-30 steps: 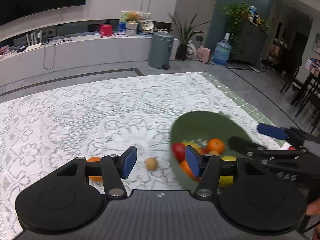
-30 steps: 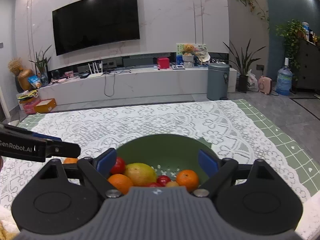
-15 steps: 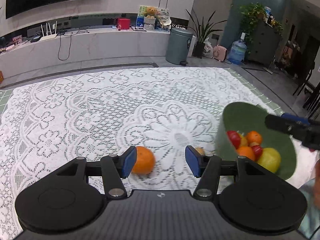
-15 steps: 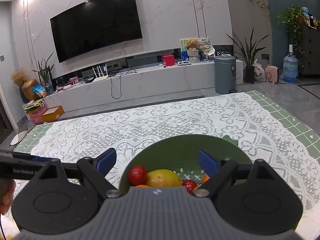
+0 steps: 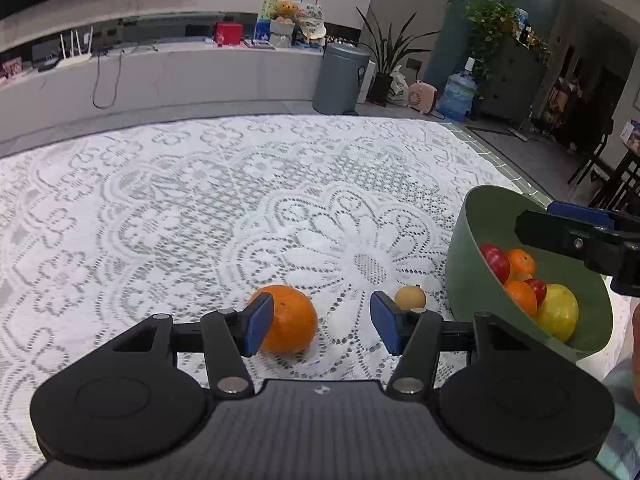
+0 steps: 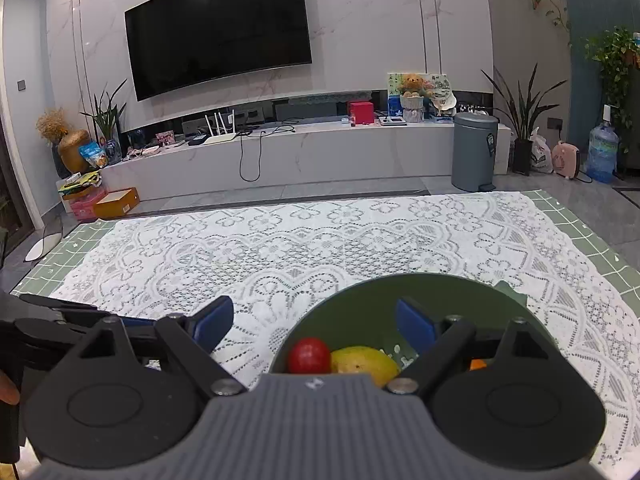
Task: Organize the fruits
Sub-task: 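Move both tools back toward the last orange and kiwi on the table, then grasp the orange with the left tool while the right tool grasps the other kiwi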
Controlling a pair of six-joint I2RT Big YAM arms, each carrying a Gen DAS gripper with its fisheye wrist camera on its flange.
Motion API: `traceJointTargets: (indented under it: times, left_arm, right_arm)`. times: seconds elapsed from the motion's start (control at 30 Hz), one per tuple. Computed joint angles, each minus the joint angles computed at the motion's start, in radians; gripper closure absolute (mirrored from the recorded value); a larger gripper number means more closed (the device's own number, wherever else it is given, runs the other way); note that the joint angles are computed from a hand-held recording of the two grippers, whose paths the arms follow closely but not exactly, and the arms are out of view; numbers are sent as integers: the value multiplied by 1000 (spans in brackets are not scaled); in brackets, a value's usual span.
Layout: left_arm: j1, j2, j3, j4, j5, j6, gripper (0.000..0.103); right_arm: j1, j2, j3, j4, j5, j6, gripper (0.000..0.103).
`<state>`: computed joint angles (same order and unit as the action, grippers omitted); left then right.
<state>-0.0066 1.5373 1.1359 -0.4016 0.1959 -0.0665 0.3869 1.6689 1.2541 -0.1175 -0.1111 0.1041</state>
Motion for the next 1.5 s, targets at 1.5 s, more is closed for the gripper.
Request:
traceJointTargets:
  times: [1.5]
  left_arm:
    - [34,-10,32,-81,2,-59,52]
  right_arm:
    - [122,340,648,-885,128,-874,56]
